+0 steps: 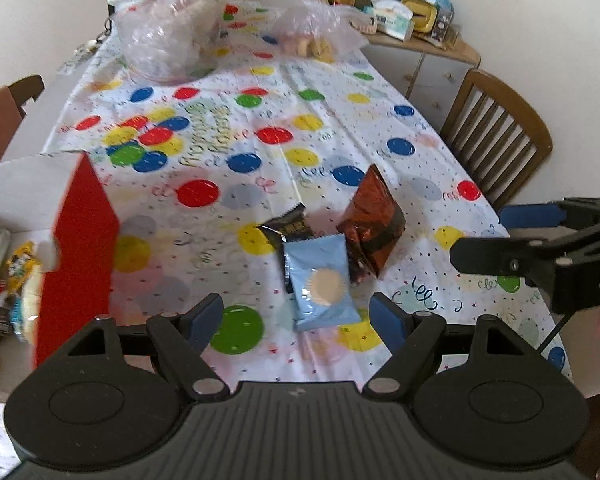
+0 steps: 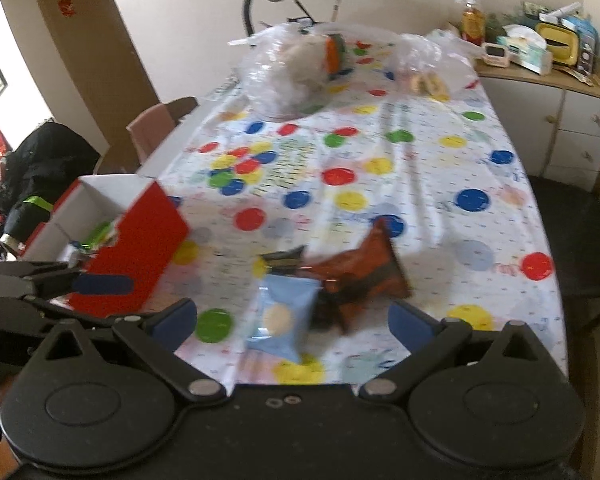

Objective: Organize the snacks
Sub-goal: 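Grasp the light blue cookie packet with left tool while right tool grasps brown-orange bag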

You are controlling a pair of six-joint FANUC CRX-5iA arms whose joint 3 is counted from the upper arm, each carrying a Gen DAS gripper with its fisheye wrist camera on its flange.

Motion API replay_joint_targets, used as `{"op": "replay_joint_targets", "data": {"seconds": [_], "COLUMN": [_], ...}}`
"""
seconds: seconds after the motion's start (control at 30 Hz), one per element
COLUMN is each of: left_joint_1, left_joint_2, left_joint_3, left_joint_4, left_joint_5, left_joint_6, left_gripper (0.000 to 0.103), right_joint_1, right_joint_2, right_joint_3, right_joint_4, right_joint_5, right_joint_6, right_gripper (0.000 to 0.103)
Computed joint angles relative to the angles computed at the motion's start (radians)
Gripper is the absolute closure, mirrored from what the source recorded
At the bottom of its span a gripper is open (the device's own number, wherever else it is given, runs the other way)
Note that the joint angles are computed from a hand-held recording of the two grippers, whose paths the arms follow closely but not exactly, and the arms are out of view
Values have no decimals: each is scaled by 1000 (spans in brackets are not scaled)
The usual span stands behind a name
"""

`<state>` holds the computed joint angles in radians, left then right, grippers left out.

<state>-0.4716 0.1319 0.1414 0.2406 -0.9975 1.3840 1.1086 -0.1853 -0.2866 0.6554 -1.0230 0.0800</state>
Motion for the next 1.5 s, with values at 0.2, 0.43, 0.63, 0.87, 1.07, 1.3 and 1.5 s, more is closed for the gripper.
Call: {"op": "replay_joint_targets", "data": {"seconds": [0.2,0.43,0.63,0.87,1.07,1.3,1.5], "left_joint_1": [-50,-74,-87,-91,-96,-101,-102], "left_joint_2": [79,167,214,251,289,302,303], "left_joint_3": [70,146,190,230,278,293,295], "left_joint_4": [-60,-81,-111,-121,-139,-147,-141], "left_joint_5": [-25,-76,-99,-116,-163,-181,-183], "left_joint_6": [68,135,186,212,228,220,208], "left_gripper": [23,23,23,23,25,45,56], "right_joint_1": [-71,-165,-239,-268,-285,-302,-293], "right_joint_2": [-21,15,79,142,173,180,170], "right_joint_3": [-36,-6,46,75,86,91,73], "right_joint_4": [-64,-163,-286,-318,-334,-372,-344], "right_joint_5": [30,83,136,161,168,188,199], "right_joint_6": [104,304,516,626,650,681,648], "right_gripper": [1,1,1,1,3,17,25]}}
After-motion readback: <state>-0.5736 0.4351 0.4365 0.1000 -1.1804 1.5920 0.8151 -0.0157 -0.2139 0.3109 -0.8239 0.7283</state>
